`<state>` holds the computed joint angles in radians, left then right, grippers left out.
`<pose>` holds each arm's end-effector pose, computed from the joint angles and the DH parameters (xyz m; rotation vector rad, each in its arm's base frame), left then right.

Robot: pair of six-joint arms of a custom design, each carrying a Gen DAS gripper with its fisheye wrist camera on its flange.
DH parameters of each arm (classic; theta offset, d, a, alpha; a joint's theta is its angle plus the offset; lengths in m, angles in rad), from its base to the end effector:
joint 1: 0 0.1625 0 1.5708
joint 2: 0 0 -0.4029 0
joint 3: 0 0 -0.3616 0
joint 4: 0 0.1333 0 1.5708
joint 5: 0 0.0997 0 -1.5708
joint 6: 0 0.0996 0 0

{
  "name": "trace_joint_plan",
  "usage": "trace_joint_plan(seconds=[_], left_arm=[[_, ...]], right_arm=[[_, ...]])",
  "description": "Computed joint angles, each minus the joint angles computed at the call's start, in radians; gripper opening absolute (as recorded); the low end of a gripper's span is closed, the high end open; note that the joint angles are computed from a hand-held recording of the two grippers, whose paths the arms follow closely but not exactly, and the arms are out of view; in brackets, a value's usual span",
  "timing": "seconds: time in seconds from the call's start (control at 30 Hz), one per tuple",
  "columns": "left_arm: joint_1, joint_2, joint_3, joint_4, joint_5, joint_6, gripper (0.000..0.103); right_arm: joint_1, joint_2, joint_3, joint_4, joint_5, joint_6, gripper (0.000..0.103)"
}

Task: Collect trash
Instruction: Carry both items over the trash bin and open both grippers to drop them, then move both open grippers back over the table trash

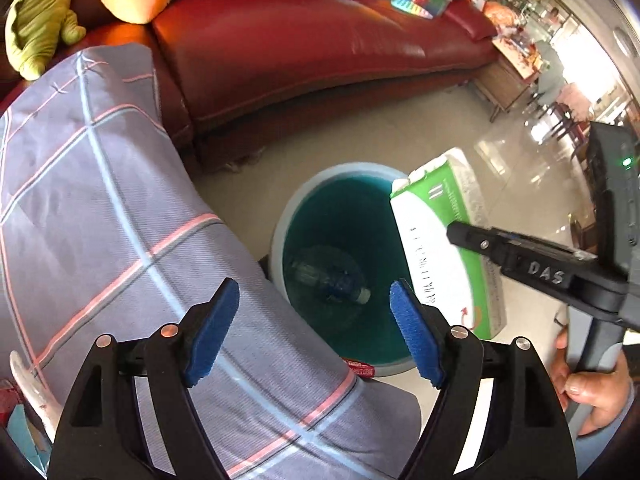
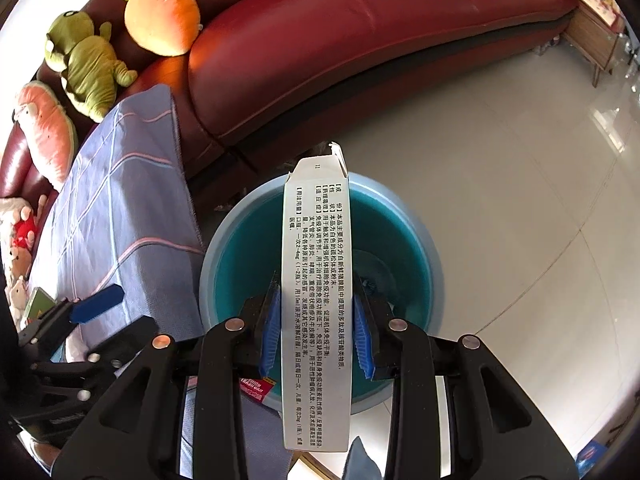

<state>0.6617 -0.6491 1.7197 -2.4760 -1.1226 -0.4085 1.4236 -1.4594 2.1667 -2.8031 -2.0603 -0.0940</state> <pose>-0.3475 -0.4943 -0.0162 0.7132 2.5850 -0.1984 0.0195 -0.4578 0.3018 -0.2374 -2.5291 0.5999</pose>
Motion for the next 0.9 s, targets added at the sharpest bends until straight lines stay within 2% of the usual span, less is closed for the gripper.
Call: trace_joint_plan(seconds=[0.07,0.17,0.27,0.4,0.5,0.67,0.9], left_arm=[[-0.001,-0.015,0.012,-0.012,0.005,-0.01,0.079],[-0.005,-0.029,0.026,-0.021,0.002,-0.03,0.083],[-0.008,-0.053,0.05,-0.029,0.006,-0.041,0.084],[-0.015,-0.08,0.072,-0.031,0.009,-0.052,0.085],[-0.023,-0.105,0.097,-0.04,0.018,-0.056,0.09],[-0.039,-0.171,0.16,-0.047,0.038,-0.073,0.091],[-0.058,-0.32,0.273,-0.027,0.103,-0.12,0.091]], right_arm=[[0.002,0.009,-0.005,0.023,0.02,-0.011,0.033],[0.016,0.019,-0.009,0.035,0.021,-0.013,0.055],[0.031,0.02,-0.015,0.035,0.008,-0.004,0.056],[0.05,0.009,-0.012,0.033,-0.019,0.008,0.072],[0.067,-0.004,-0.008,0.053,-0.034,0.024,0.074],[0.106,-0.019,0.002,0.074,-0.056,0.042,0.075],[0.208,0.003,0.017,0.076,-0.086,0.077,0.076]])
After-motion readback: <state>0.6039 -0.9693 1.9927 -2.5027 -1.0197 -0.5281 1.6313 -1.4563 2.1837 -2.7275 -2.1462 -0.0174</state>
